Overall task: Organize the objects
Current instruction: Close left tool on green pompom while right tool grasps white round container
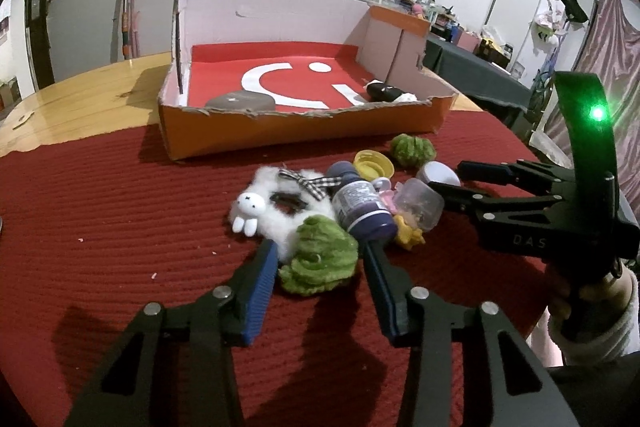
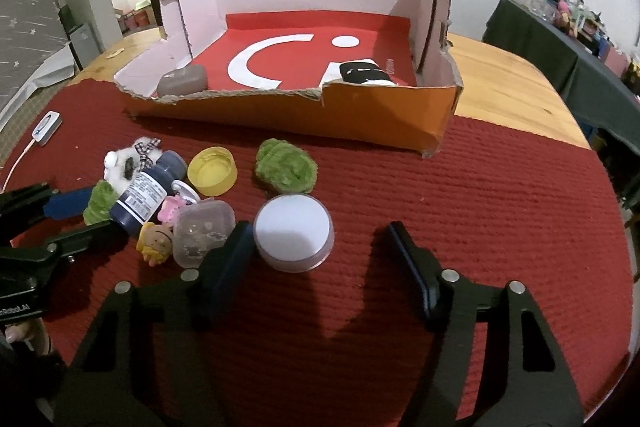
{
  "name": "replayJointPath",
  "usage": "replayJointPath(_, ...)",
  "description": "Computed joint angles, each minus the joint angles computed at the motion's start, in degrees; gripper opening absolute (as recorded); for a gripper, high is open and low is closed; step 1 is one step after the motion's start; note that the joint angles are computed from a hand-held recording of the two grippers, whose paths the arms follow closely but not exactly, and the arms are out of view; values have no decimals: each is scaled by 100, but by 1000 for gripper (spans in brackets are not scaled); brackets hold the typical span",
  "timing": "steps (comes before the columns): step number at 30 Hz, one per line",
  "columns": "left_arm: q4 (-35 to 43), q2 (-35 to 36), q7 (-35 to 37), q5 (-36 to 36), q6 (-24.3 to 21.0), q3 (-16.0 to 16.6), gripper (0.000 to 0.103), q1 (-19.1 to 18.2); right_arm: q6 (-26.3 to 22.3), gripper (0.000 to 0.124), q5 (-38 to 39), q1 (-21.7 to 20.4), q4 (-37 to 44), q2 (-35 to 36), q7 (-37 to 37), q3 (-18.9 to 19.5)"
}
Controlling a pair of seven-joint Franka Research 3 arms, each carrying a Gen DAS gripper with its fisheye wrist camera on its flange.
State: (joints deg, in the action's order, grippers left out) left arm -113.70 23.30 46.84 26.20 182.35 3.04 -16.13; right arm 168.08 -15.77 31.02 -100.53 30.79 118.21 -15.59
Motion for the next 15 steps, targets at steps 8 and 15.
replayJointPath(8, -40, -29, 16, -29, -2, -52, 34, 48, 196, 39, 104, 11, -56, -3, -195, 32)
replayJointPath(15, -122, -78, 22, -17, 85, -2, 33, -1, 362, 39, 320, 20, -233, -113, -338, 67)
